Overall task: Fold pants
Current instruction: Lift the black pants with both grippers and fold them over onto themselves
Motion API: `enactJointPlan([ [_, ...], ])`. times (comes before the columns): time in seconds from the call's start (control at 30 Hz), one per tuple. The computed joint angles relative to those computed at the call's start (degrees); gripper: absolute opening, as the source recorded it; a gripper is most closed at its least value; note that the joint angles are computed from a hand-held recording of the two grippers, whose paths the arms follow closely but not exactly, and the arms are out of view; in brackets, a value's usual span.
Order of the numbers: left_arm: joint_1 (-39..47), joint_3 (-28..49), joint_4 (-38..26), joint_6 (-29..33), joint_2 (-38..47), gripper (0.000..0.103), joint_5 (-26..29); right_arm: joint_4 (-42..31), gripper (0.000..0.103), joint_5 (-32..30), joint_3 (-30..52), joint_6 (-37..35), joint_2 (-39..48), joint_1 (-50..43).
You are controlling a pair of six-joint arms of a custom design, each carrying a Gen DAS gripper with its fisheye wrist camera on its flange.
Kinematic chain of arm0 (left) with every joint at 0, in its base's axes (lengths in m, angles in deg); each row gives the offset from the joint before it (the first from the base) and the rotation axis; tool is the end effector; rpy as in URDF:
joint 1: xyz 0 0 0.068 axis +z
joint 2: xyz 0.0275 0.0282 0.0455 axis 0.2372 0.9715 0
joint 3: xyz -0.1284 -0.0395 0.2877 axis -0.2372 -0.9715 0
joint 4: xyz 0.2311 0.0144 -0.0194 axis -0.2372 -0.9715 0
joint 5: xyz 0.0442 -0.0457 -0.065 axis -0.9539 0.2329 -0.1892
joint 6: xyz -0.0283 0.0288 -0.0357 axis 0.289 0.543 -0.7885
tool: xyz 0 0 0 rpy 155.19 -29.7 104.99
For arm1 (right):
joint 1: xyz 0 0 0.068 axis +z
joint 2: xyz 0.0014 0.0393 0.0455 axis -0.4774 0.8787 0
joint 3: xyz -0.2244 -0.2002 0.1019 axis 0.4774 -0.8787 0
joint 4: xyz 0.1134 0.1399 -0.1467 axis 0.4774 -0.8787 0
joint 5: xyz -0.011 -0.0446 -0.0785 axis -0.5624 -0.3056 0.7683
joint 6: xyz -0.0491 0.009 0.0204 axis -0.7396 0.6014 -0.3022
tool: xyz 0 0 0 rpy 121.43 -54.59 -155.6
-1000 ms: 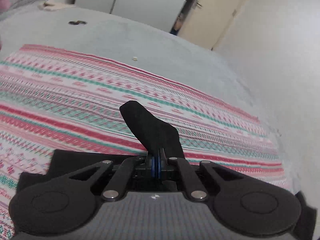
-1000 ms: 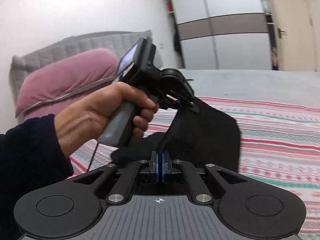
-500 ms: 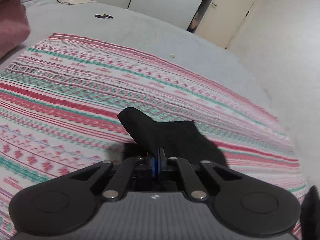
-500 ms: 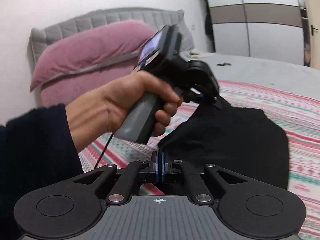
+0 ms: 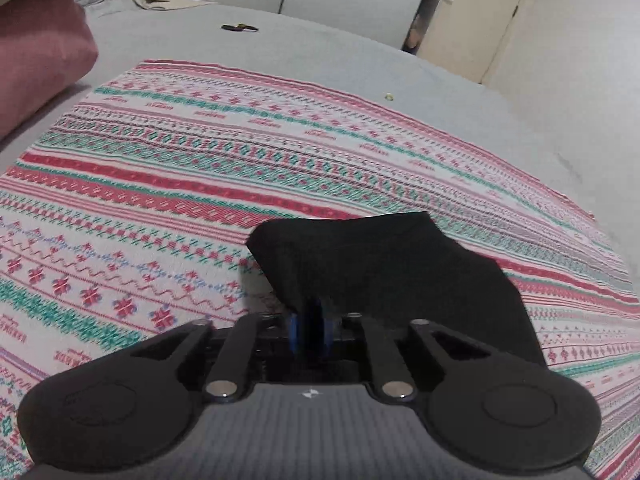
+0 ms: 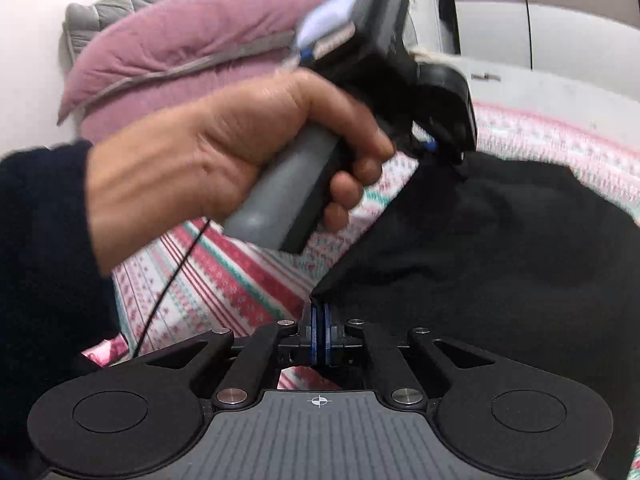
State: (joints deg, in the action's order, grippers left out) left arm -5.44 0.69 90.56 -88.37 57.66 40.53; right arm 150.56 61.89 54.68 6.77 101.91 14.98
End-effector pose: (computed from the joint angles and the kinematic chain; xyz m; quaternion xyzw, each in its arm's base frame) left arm 0.3605 -0.1278 0.0909 0.0321 0.9245 -0.1471 0.3501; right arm 0.1982 0.1879 0.0913 -0.2439 0.8605 0.2072 0.3963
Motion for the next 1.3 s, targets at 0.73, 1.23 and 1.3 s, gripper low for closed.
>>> enactJointPlan([
  [0.73, -4.77, -8.81, -3.25, -8.02, -8.03, 0.048, -5.81, -27.19, 0.048, -8.64, 2.0, -7.18, -20.78, -30.4],
  [1.23, -5.89, -6.99, -3.19, -4.58, -5.6, 0.049, -11.46, -32.07, 0.047, -6.23, 7.23, -7.09, -13.14, -32.24],
  [1.3, -6.24, -7.42, -3.26, -4.31, -6.03, 0.055, -12.57, -32.92, 0.047, -7.25, 6.86, -6.38, -15.15, -33.99],
])
